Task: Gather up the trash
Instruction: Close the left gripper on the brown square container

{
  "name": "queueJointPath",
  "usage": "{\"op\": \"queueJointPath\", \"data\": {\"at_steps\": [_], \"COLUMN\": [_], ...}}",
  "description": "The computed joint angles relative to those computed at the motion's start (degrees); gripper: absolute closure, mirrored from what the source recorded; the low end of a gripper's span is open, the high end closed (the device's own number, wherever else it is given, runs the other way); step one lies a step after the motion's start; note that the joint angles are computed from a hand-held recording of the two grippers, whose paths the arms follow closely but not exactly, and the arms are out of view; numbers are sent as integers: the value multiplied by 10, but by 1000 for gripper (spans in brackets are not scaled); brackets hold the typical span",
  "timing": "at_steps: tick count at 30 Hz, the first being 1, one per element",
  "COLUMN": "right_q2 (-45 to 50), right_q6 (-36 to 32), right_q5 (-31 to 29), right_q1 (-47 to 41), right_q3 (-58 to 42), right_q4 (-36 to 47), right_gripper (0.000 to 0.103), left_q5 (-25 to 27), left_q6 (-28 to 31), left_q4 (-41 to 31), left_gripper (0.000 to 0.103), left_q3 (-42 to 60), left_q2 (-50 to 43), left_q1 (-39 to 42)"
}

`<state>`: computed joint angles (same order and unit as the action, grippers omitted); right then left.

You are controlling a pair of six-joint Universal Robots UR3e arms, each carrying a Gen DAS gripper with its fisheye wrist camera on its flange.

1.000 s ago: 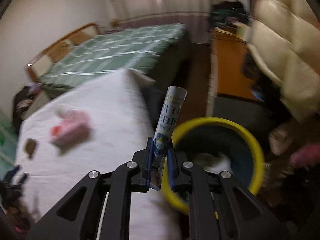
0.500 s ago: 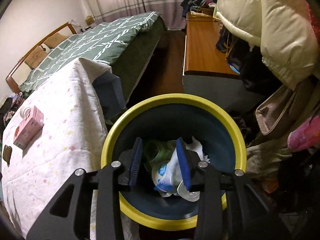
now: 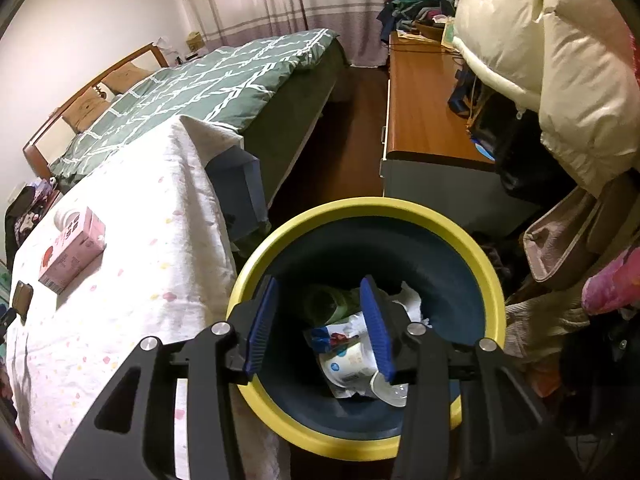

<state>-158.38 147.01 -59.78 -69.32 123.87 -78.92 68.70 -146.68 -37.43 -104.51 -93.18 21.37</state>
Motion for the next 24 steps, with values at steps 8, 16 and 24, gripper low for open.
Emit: {"op": "queueJointPath", "data": {"at_steps": [8, 16, 24], "right_q2": [77, 115, 106], "right_q6": [127, 172, 161], "right_q5": [-64, -91, -86], "right_q1": [141, 198, 190], "right_q3": [44, 63, 68], "right_q4": [-174, -240, -226], "right_gripper": [61, 61, 61], "left_q5": [16, 23, 15], "left_q6": [-18, -24, -31], "left_q4": [-14, -25, -40], "left_gripper": [15, 23, 37], "left_q3": [64, 111, 140], "left_q2": [-71, -113, -136], "left_q1": [-23, -42, -50]}}
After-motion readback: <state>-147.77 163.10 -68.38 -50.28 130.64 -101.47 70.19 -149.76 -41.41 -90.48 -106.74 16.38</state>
